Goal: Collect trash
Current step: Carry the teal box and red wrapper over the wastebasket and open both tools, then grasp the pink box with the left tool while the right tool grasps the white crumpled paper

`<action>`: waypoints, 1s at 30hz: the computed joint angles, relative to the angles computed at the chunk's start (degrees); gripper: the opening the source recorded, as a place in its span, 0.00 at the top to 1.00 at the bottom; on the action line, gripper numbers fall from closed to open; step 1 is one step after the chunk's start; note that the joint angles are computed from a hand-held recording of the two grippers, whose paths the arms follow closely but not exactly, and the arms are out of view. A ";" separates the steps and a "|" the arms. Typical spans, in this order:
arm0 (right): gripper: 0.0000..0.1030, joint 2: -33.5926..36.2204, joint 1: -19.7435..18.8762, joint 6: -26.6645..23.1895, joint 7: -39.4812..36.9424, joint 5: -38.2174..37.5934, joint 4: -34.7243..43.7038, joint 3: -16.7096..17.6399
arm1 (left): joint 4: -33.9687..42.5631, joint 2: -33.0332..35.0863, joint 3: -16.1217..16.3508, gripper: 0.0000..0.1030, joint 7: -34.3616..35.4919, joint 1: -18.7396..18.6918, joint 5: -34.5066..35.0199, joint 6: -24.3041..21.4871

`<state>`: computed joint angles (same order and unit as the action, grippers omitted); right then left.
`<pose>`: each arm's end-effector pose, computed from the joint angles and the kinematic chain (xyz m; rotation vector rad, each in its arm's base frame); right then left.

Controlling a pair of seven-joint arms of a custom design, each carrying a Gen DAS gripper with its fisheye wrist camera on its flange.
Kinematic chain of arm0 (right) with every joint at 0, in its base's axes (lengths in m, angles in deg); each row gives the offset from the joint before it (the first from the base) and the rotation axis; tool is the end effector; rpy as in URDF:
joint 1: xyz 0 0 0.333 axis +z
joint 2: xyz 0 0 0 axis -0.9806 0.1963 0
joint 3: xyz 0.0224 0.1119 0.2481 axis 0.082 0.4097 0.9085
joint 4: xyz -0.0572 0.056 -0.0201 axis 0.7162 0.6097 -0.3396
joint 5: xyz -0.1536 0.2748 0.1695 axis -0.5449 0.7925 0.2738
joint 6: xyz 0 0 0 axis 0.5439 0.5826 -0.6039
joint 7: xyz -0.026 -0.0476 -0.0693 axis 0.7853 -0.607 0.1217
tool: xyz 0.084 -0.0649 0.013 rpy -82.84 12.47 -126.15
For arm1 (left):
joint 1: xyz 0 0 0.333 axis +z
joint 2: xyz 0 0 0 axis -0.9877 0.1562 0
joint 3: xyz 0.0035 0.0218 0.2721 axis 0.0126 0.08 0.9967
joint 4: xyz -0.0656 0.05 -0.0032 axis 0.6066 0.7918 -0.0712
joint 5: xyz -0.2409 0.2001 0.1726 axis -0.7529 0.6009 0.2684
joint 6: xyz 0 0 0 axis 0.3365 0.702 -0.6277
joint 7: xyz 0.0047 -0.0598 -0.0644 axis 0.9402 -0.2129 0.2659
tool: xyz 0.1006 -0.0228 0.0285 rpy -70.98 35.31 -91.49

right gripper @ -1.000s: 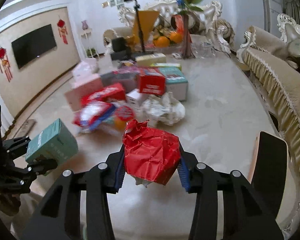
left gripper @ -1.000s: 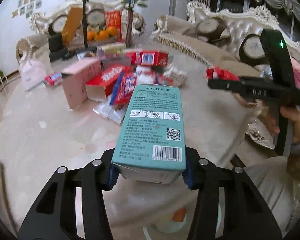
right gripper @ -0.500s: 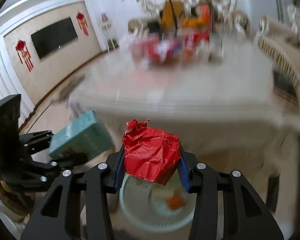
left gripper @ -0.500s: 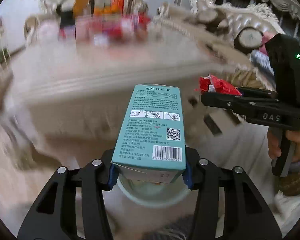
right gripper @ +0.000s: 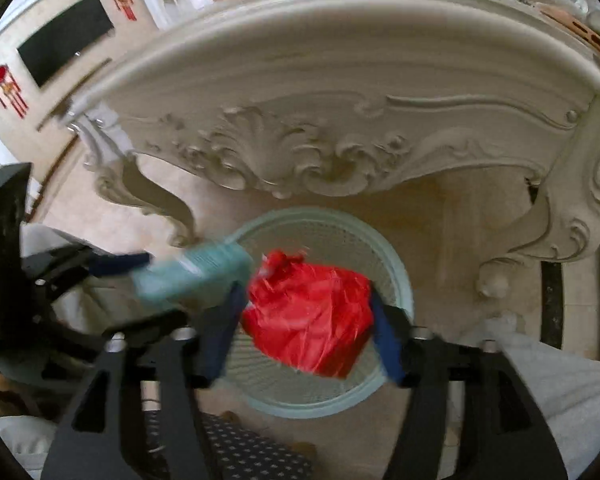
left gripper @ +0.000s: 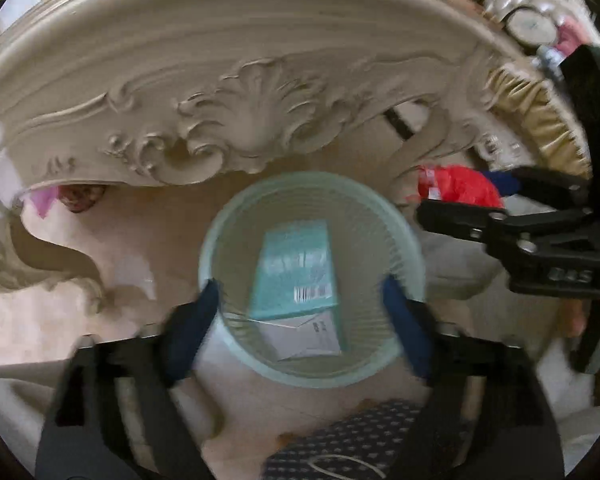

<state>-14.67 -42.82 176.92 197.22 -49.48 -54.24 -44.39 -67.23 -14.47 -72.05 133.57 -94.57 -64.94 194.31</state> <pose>0.4078 0.4278 0.4124 -1.8647 1.8333 -0.3514 0.4424 -0.1807 0.3933 -1.4130 2.5577 -0.7255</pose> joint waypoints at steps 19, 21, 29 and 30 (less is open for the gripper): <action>0.33 -7.08 -2.39 3.49 9.30 -8.32 -3.50 -0.42 | 0.47 -8.98 3.77 0.10 8.01 -0.66 -9.41 0.90; 0.33 -7.95 -3.35 2.73 10.30 -11.23 -1.82 -0.58 | 3.20 -8.16 4.30 0.10 7.88 -0.23 -9.07 0.34; 0.33 -2.13 -7.30 -0.87 5.05 -15.62 13.35 -2.95 | 24.88 6.38 3.41 0.10 4.19 4.71 -3.09 3.86; 0.33 -1.02 -7.42 -1.09 3.78 -15.21 15.14 -3.37 | 28.39 8.90 3.23 0.10 3.72 5.30 -2.23 3.36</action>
<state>-15.69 -50.24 175.83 201.00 -64.69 -39.10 -47.76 -38.84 -5.57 -68.81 137.29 -89.27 -67.17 197.67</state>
